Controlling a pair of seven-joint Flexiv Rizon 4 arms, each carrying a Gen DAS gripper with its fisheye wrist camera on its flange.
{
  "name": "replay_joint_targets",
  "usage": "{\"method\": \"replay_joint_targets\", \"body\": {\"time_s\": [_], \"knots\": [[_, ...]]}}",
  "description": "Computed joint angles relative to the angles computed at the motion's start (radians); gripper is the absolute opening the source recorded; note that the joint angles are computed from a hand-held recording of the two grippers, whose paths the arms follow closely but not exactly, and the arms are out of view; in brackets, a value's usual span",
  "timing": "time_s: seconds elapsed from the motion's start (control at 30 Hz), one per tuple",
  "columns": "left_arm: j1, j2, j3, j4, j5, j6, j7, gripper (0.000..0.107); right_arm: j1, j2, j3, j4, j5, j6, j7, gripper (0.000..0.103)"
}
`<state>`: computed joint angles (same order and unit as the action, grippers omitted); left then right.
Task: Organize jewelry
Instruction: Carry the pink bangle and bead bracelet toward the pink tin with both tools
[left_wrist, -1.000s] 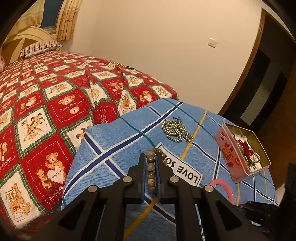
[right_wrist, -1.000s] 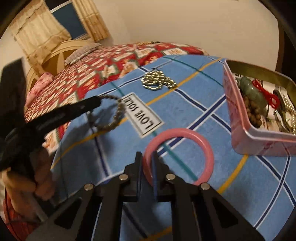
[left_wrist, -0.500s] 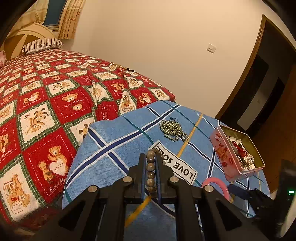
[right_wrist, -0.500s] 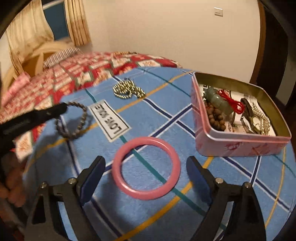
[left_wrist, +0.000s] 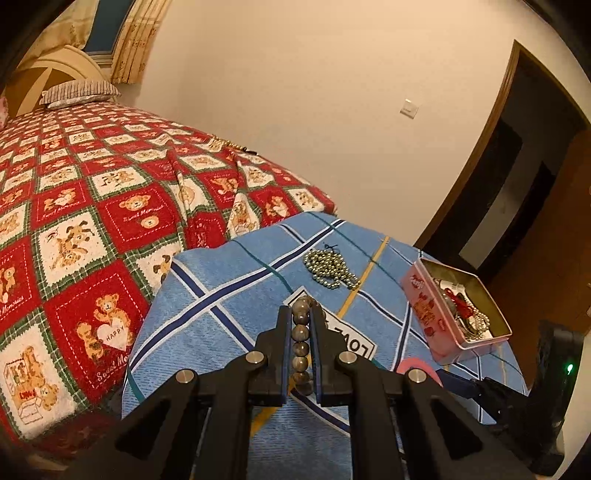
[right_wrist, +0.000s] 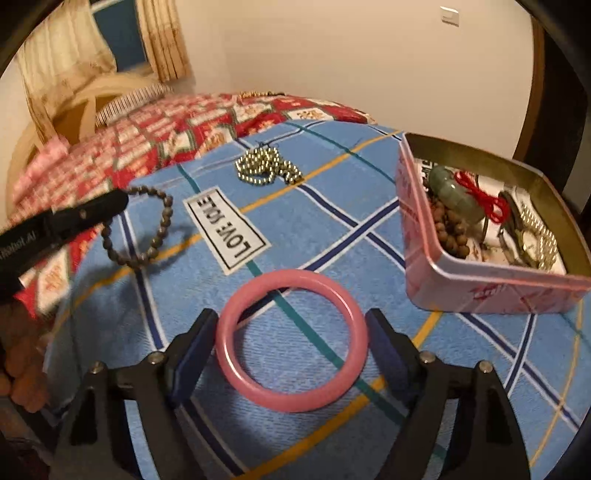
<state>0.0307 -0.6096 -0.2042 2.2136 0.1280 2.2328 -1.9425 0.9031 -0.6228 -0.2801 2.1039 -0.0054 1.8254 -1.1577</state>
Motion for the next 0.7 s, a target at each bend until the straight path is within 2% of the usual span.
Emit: {"method": "replay_joint_targets", "body": {"time_s": [0.07,0.13,0.33,0.47,0.7], "knots": [[0.013,-0.005,-0.01,-0.003,0.023,0.015,-0.004,0.008,-0.069,0.005,0.073,0.008,0.003,0.062,-0.003,0.084],[0.03,-0.009,-0.024,-0.007,0.048,0.024,-0.011,0.008,-0.102,0.007,0.113,0.018,0.02,0.117,-0.018,0.084],[0.152,-0.038,-0.118,-0.035,0.208,0.047,-0.075,0.008,-0.132,0.017,0.173,0.035,0.103,0.254,-0.105,0.084],[0.158,-0.039,-0.118,-0.044,0.239,0.052,-0.081,0.008,-0.139,0.019,0.196,0.032,0.169,0.306,-0.155,0.084],[0.235,-0.063,-0.179,-0.068,0.373,0.064,-0.114,0.008,-0.123,0.024,0.19,0.032,0.293,0.351,-0.235,0.084]]}}
